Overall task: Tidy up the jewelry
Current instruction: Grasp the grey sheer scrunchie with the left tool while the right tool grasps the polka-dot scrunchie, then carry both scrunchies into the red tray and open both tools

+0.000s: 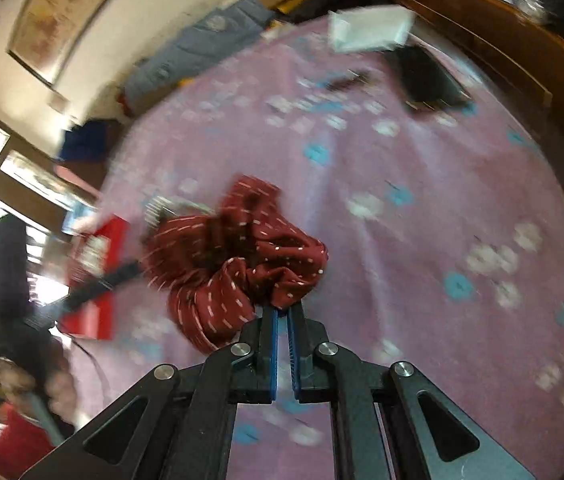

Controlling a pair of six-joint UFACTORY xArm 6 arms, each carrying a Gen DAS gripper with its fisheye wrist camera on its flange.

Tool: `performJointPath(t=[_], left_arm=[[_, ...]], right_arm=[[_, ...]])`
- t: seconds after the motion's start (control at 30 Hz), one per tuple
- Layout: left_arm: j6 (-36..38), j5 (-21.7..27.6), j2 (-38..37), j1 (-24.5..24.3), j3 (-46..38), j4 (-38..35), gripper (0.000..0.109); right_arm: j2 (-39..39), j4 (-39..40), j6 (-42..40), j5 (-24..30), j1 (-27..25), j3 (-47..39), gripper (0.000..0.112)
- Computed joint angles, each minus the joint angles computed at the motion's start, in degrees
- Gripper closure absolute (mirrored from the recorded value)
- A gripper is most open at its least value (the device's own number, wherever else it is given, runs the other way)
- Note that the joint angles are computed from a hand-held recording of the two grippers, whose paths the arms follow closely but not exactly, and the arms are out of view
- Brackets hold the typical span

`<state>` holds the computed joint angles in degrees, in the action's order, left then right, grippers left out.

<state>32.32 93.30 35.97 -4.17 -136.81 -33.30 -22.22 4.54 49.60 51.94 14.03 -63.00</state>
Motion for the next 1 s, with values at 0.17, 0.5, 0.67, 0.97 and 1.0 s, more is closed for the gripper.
performJointPath(t=[0.17,0.5,0.67,0.97,1.0], left_arm=[[3.7,-0.5,-4.2,-2.4,7.2,0.6,0.069],[4.2,0.6,-6.6,-5.7,14.8,0.4,0.064],[6.0,-2.0,-9.8,-7.0,20.3,3.0,0.084],[2.1,3.1,-7.0,-2.1,11.5,-0.5,0.1],[1.6,3.8,-6.6,-1.4,10.2,-1.0,0.1]], right_arm=[[-5.7,-0.3,5.3,4.1,-0.1,6.1,0.105],[-14.8,-4.6,12.5,0.1,1.4,12.7,0.056],[-10.7,-1.3,8.7,-3.8,3.6,12.0,0.054],[-6.8,1.0,6.4,-5.5,4.2,10.0,0.101],[-6.8,0.5,6.7,-5.1,4.4,9.2,0.101]])
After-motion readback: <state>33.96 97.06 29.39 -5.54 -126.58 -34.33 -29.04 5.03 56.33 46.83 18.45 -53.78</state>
